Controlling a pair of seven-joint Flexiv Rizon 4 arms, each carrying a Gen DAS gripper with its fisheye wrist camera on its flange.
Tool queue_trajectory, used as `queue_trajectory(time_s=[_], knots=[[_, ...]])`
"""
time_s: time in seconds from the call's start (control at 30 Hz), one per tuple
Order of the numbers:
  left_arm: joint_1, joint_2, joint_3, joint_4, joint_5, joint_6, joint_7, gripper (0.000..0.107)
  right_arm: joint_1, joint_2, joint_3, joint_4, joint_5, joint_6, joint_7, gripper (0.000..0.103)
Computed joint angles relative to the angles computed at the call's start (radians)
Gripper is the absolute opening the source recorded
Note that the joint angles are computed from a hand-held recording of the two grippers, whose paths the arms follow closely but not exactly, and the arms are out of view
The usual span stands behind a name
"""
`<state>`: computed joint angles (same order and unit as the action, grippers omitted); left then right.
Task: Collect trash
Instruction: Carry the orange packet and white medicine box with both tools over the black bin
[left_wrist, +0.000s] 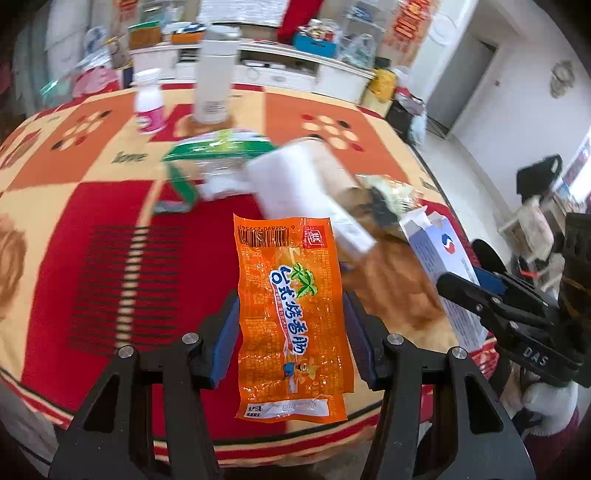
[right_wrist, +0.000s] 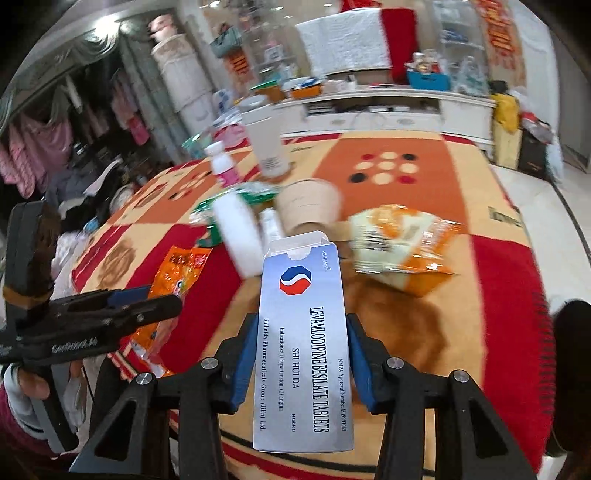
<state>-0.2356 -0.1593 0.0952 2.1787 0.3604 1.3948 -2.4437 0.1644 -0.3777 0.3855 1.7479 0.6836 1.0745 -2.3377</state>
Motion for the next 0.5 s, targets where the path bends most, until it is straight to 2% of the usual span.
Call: queue_trajectory(time_s=[0.13,0.5], knots=[[-0.011,-0.051,-0.026,-0.06,-0.029,-0.002,0.045,0.053,-0.019,0.002,-0.023,0.006,-0.001,0.016,0.019,0.044],[-0.087,-0.203,-0.042,-0.234,-0.146,-0.013,0.205,0.053,-0.091,-0.016,-0.061,0.01,-0.027,0.055,0.09,0.044]])
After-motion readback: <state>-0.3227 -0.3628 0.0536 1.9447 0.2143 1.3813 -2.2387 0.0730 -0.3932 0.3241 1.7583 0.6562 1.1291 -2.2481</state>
